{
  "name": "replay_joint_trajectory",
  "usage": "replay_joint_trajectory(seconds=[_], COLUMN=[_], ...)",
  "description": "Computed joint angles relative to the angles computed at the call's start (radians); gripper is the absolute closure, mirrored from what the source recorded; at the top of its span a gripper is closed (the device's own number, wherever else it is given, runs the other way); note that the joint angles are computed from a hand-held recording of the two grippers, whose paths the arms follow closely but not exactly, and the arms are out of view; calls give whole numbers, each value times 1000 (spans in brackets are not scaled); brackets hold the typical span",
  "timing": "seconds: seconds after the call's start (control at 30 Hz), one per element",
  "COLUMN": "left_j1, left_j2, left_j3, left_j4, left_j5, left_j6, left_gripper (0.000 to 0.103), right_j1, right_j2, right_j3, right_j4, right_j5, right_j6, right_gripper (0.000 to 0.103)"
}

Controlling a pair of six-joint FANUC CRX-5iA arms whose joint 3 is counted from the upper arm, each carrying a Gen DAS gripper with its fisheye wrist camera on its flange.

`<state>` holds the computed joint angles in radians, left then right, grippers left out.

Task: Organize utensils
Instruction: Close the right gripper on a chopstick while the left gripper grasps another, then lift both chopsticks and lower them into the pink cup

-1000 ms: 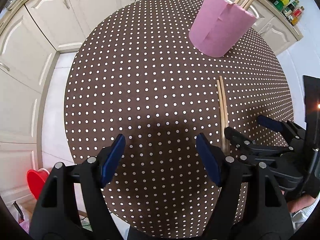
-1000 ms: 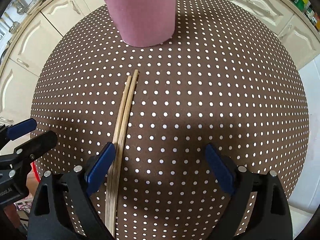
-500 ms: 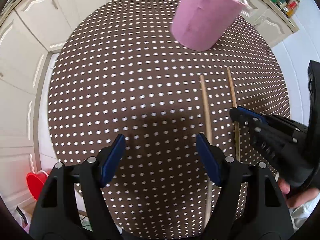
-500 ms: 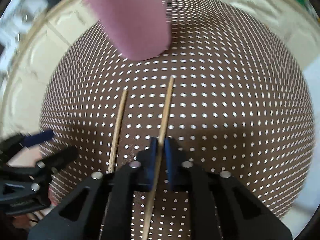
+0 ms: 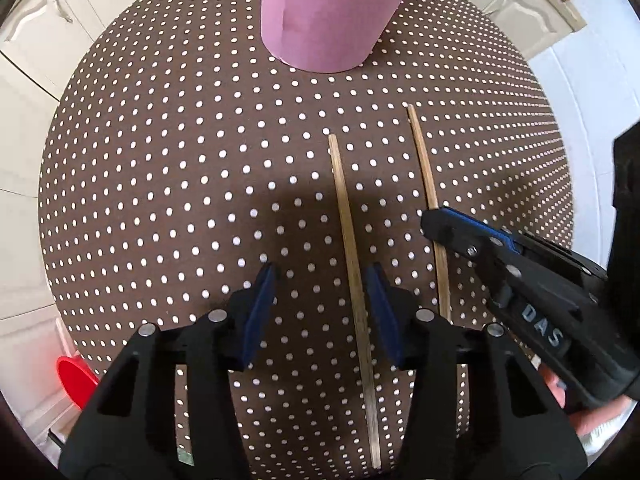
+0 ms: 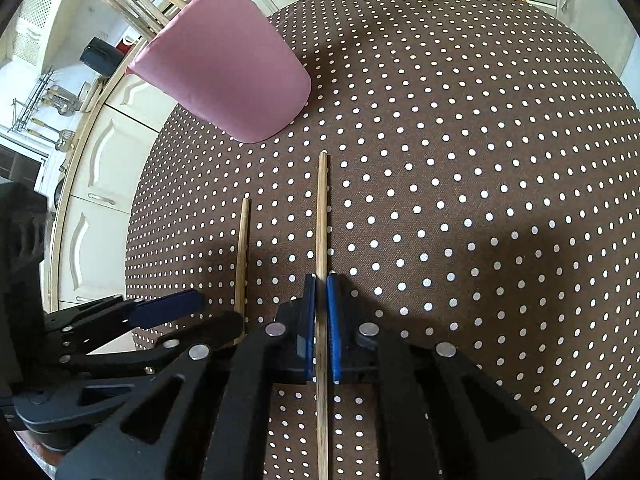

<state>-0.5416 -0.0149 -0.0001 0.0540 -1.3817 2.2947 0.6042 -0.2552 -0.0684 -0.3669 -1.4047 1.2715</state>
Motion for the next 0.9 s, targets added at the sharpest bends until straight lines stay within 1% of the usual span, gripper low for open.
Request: replay_joint_trajectory(seconds=[0.1, 0.17, 0.2, 0.23, 0.27, 0.33, 0.4, 0.6, 0.77, 0.9], left_j1=[3, -15, -23, -28, -22, 3, 16, 22, 9, 1], left_j2=[47, 81, 94, 95, 89, 66, 55, 27, 18, -9], left_j3=[44, 89, 111, 115, 106, 69, 53, 53, 78, 83], left_j4=[-8, -45, -70, -82, -80, -46, -34, -53, -85, -116], left_j5=[-23, -61, -79, -87, -77, -39, -22, -15, -13, -12], left_j6=[-1, 23, 33, 41, 48, 63, 85, 91, 109, 125], left_gripper=[57, 69, 82, 91, 93, 95, 97, 97, 97, 97], right_j1=[-15, -21, -24, -32, -35, -35, -16, -4, 34, 58], right_j2=[-1, 2, 3, 10, 13, 14, 16, 2, -29, -59], right_j3=[7, 13, 18, 26, 29, 33, 39, 37, 23, 9], right_j4=[-6, -7, -11, -16, -17, -11, 0, 22, 84, 130], right_j5=[-14, -23, -27, -31, -33, -36, -34, -35, -2, 36], right_j6=[0, -9, -28, -33, -35, -39, -72, -94, -127, -144], right_gripper=[98, 98, 98, 98, 98, 98, 98, 98, 98, 98])
